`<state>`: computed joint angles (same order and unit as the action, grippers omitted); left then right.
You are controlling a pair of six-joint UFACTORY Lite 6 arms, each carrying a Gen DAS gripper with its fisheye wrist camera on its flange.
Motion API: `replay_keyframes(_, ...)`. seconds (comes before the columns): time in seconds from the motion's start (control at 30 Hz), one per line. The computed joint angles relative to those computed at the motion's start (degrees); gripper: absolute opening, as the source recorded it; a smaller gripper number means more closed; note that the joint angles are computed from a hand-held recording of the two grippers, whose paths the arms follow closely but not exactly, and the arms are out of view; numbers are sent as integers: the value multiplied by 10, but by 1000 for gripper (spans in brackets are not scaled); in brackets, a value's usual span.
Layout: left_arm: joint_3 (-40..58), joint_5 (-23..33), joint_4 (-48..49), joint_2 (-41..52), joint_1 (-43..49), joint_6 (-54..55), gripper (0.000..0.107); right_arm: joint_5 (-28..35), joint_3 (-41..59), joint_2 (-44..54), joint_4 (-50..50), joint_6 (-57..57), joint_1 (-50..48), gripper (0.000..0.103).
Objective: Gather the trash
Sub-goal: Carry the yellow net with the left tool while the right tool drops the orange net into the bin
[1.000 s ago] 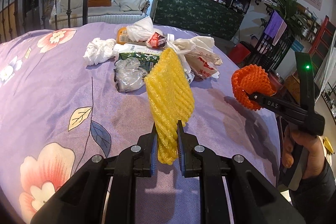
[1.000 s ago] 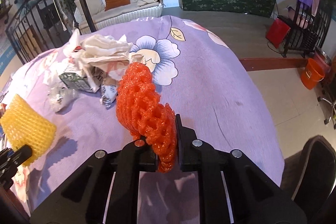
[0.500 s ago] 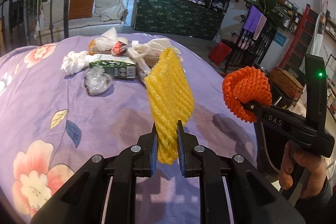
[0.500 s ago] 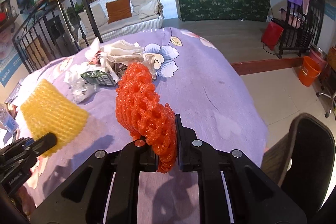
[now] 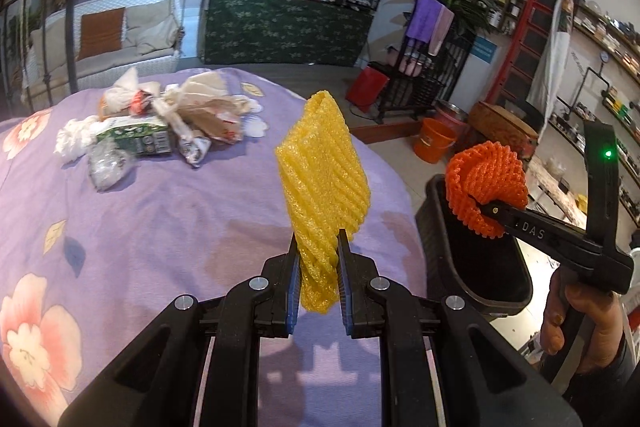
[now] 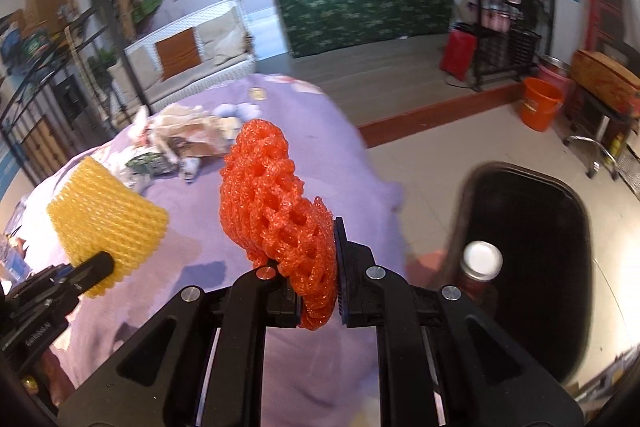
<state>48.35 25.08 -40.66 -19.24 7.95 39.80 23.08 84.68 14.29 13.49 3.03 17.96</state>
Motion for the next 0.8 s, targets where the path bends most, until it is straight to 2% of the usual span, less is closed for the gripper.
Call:
replay_keyframes(0.3,26,-30,3,56,-93,-4,16,-6,-105,-55,-29,30,-94,13)
replay_keyframes(0.57,58,-37,3,115,-144,1,16,17,-77,18,-64,64,-148,13)
replay_keyframes(0.63,69,-37,3,131,-157,-1,16,26,-66,42,-35,44,-157,13)
replay_keyframes(0.8,84,-51,34,162,-199,-34,16,43,-38,97,-54,66,-153,13)
